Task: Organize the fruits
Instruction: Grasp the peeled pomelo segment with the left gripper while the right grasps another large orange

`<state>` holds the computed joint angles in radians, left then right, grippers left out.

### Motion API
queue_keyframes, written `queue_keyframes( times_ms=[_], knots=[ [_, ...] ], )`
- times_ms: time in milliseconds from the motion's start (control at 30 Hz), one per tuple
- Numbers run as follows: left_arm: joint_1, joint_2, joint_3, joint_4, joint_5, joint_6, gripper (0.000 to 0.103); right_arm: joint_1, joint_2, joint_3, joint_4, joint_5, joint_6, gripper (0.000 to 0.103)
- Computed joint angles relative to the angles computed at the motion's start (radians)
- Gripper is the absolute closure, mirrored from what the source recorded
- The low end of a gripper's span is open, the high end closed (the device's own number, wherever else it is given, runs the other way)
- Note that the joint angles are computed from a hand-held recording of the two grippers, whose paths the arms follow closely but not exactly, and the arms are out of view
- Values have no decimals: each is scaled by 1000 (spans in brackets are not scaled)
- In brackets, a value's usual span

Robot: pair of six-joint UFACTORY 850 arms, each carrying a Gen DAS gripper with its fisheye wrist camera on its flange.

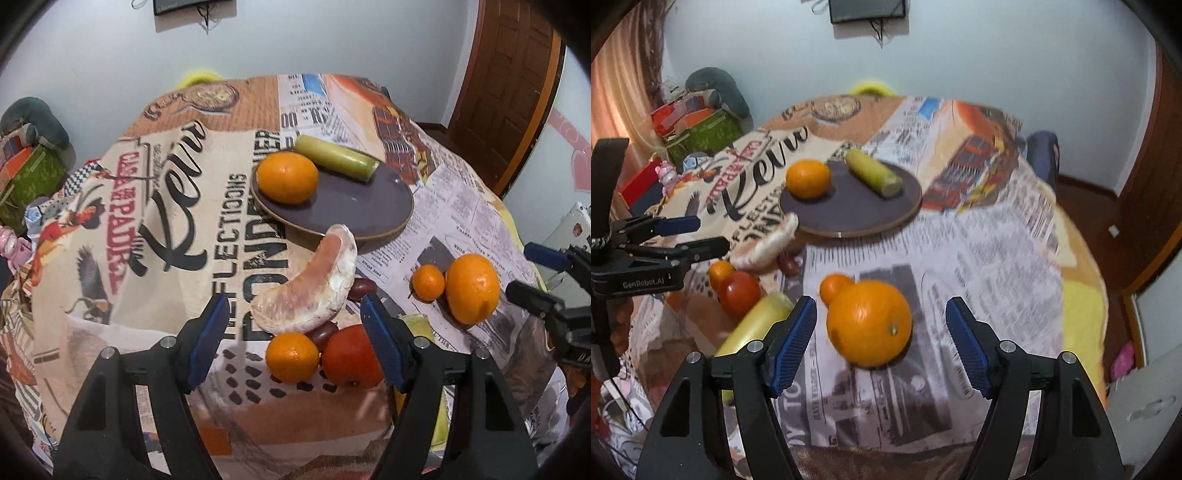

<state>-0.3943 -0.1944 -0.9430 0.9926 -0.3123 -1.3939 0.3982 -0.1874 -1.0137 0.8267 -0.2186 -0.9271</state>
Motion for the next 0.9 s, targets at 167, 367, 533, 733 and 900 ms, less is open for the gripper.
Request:
queue_keyframes(
  times_ms=[167,367,533,733,900],
  knots=[
    [16,-54,-32,-69,27,84,30,-3,-34,-9,-36,-29,56,34],
    [33,-115,-73,-159,54,188,30,-7,-72,-30,0,-69,35,34],
    [41,-158,-107,-168,44,218,30,-7,-99,-47,2,-92,37,34],
    [71,-174,-116,-270,94,310,32,-9,-121,-62,17,-110,24,34],
    [81,-171,-110,-325,140,369,44,-16,-120,-57,89,-119,-50,37]
  ],
)
